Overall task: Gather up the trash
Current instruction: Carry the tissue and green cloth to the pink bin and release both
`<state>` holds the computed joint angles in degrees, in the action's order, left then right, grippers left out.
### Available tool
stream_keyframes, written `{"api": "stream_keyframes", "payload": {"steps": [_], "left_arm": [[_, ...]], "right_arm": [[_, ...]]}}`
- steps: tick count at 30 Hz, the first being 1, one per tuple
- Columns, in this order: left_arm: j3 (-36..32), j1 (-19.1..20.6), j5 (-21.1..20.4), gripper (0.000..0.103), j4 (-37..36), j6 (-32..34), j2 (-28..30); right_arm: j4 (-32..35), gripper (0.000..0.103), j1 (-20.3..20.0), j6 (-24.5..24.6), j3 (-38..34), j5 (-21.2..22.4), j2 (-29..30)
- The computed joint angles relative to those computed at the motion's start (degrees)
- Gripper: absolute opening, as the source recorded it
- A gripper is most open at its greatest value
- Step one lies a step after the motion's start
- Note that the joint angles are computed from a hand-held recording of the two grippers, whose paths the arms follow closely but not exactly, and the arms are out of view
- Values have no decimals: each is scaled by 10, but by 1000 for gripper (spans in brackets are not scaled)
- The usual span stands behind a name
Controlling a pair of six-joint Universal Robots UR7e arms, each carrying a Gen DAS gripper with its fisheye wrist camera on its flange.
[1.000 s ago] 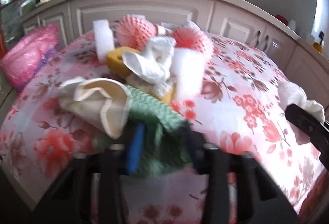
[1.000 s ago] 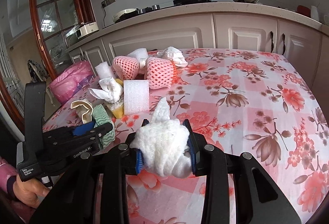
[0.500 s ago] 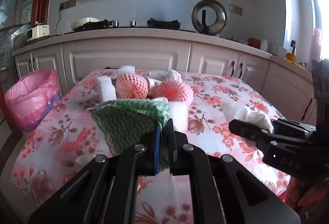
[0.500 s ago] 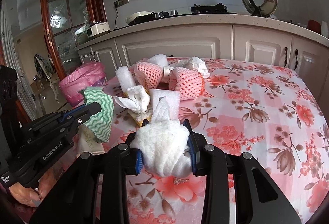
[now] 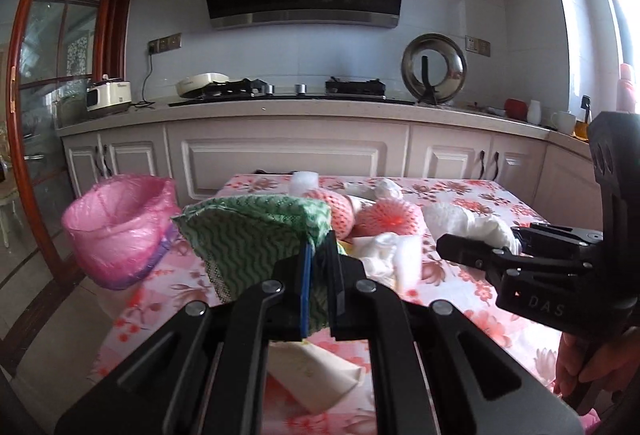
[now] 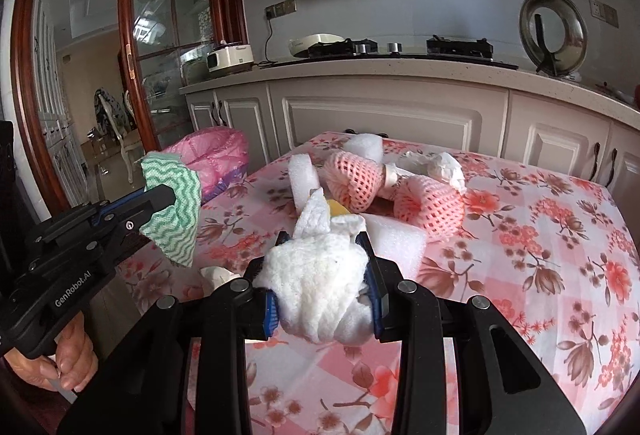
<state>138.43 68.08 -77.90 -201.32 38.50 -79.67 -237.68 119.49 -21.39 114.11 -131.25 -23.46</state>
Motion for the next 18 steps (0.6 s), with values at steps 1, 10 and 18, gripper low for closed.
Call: {"api": "stream_keyframes", "payload": {"steps": [1,10,18], "left_arm": [[-12,9,-13,7,29,-5,-12],[-58,35,12,7,27,7,-15],[-138,67,38,7,56,65,10]], "right_arm": [[8,33,0,-5,-8,8,1],[93,33,-6,-27,-87,65,21],[223,34,-16,-66,-212,125,45]]}}
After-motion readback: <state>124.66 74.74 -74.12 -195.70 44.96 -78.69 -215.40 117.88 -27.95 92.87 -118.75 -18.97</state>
